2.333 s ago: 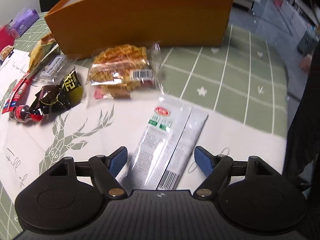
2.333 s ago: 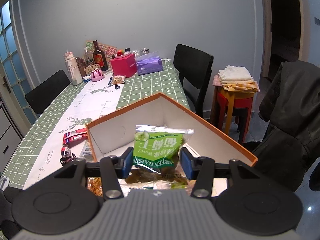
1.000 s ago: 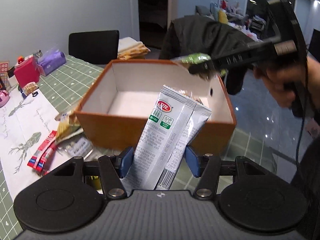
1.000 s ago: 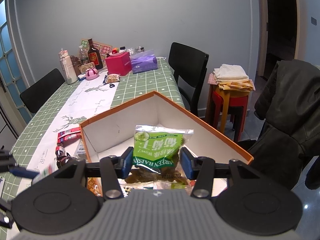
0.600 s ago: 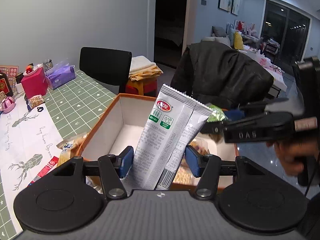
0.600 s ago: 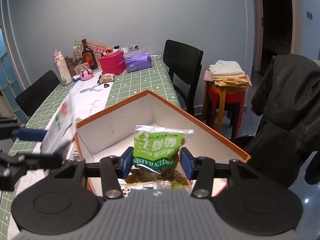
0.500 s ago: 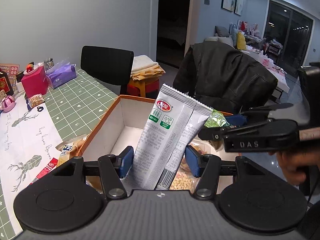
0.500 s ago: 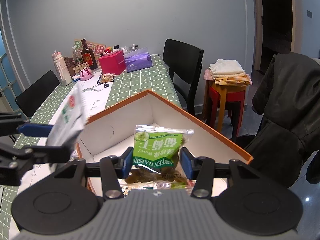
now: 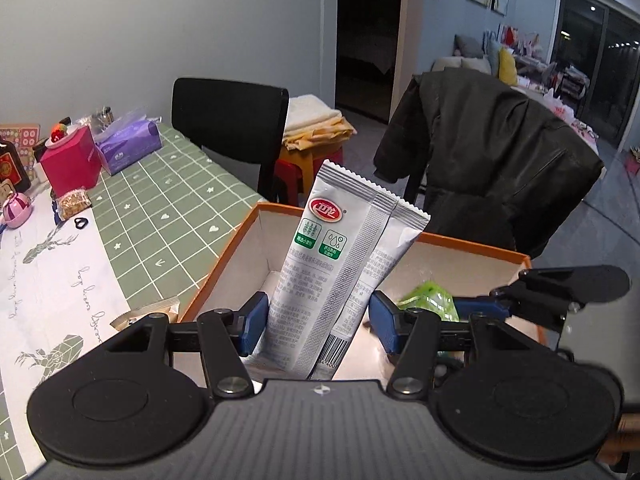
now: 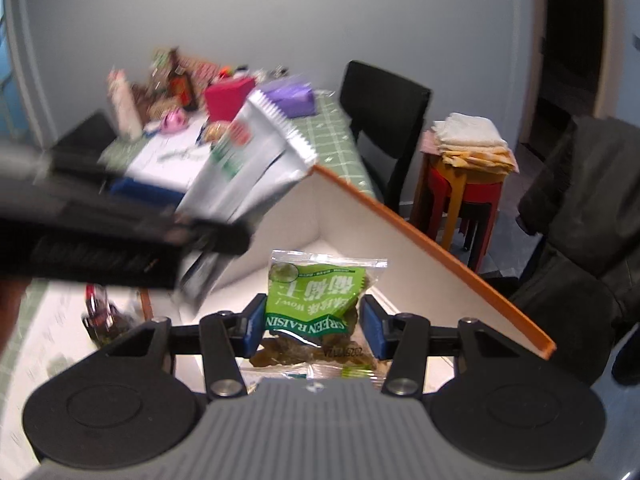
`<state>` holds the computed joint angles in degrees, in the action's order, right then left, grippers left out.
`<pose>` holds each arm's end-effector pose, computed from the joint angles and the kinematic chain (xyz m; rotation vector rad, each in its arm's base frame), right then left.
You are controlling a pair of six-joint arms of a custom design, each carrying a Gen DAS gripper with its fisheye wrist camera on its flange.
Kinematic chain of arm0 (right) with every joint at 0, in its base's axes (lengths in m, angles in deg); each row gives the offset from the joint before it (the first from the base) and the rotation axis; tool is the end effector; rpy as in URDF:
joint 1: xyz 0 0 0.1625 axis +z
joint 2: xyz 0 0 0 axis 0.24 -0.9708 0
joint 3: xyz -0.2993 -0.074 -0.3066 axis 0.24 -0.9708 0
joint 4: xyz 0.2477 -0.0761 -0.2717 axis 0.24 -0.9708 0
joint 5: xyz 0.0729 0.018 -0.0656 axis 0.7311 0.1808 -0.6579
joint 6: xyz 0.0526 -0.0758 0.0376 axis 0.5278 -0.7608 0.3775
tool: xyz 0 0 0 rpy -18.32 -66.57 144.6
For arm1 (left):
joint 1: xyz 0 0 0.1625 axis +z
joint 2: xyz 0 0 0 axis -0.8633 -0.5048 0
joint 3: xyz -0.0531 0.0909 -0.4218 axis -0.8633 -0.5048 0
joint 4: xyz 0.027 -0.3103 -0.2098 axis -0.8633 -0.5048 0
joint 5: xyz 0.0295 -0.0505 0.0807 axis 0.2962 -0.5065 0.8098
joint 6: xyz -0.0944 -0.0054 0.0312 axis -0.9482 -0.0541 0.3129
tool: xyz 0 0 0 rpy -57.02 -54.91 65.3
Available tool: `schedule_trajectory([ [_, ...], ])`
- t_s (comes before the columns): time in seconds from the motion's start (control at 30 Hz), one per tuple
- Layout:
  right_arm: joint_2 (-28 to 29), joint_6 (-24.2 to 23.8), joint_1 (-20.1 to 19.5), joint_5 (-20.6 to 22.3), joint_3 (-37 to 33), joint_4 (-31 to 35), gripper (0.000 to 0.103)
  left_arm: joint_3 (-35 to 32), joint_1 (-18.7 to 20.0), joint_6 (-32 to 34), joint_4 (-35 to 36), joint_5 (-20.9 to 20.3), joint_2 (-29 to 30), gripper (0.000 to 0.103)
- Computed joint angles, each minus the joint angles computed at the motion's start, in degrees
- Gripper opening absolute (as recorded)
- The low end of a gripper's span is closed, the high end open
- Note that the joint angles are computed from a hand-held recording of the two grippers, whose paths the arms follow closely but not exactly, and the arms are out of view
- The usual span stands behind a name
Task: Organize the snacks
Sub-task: 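Carry the stick pack with the left tool into the box and release it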
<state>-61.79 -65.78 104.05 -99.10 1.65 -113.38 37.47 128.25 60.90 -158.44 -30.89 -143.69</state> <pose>0.3746 -0.5562 -0.0455 0.5871 -2.3539 0.8592 -0.0445 -0.6014 0.3273 1.0188 2.3502 -0.6343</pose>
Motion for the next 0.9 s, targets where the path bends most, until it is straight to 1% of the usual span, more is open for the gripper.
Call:
schedule_trajectory([
  [0.07,0.61,-1.17,-0.22,0.12,-0.93,1.65,0.049,-1.61,0.37,-0.26,2.47,0.94,1.14,0.063],
  [0.17,1.08,-0.49,-0.85,0.50,-2.53,4.89,0.049,-2.92,0.71,-0.23,4.78,3.06,2.61,0.063],
  [0.33,1.16,0.60,-2.01,2.01,-3.82,10.66,0.049,-5.04,1.08,-0.95,9.54,4.61,4.31,0.063],
  [0.53,2.11,-0.78,-2.39,2.45,-5.94,15.58,0.049,-7.06,1.24,-1.32,14.98,6.72,6.01,0.063],
  [0.67,2.34,-1.80,-2.28,2.45,-6.29,15.85,0.049,-7.92,1.62,-2.14,17.05,6.68,6.57,0.064],
  [0.7,2.41,-2.16,-2.26,2.39,-6.31,15.20,0.051,-8.18,1.76,-2.51,17.18,6.33,6.71,0.064],
  [0.73,2.58,-2.32,-2.11,1.86,-6.28,14.52,0.057,-8.28,1.88,-2.87,17.09,5.90,6.70,0.065],
  [0.8,2.63,-2.56,-2.13,1.59,-6.12,13.65,0.061,-8.54,2.01,-3.61,17.04,5.07,6.65,0.067],
  [0.83,2.50,-2.37,-2.19,1.88,-5.98,13.69,0.061,-8.67,2.03,-3.86,17.21,4.77,6.58,0.069],
  [0.9,2.47,-2.34,-2.19,1.66,-5.95,13.56,0.061,-8.84,2.01,-4.22,17.41,3.83,6.26,0.069],
])
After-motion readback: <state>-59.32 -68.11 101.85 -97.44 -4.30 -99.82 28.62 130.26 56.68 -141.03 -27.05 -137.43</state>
